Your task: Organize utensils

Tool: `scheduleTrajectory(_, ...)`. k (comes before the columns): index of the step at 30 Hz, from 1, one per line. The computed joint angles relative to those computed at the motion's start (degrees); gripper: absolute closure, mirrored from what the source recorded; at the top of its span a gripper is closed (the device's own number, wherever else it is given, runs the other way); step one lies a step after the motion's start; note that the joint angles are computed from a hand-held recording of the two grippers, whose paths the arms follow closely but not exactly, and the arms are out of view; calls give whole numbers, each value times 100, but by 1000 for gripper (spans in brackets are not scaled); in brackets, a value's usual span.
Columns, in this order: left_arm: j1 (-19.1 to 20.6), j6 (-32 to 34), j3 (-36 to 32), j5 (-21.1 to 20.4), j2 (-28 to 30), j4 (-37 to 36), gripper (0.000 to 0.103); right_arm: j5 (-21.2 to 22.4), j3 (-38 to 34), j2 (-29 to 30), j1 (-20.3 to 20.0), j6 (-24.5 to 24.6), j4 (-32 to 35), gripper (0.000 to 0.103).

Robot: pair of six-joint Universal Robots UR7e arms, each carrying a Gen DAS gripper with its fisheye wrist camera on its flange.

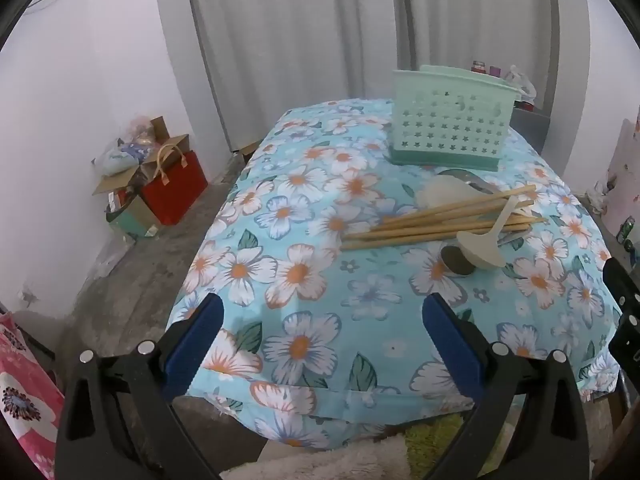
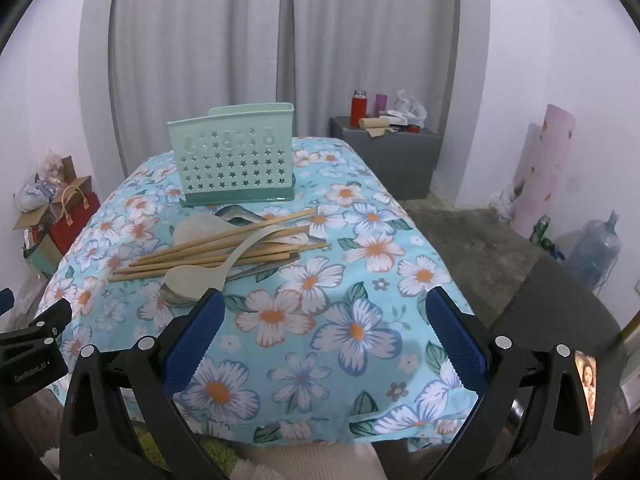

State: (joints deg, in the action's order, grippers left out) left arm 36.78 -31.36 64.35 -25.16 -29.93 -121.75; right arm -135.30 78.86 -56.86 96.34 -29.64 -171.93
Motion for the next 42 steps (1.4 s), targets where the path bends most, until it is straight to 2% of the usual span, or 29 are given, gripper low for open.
scheduleTrajectory(8,-53,-201,-249,2,156,307,6,-6,-10,-13,3,38,65,7)
scheduleTrajectory(16,-13,242,-31,-129,49,-207,6,2,-8,-21,4,41,66,7)
scheduleTrajectory(42,-4,216,-54,-132,62,-153,6,44,56,-105,-35,31,82,7)
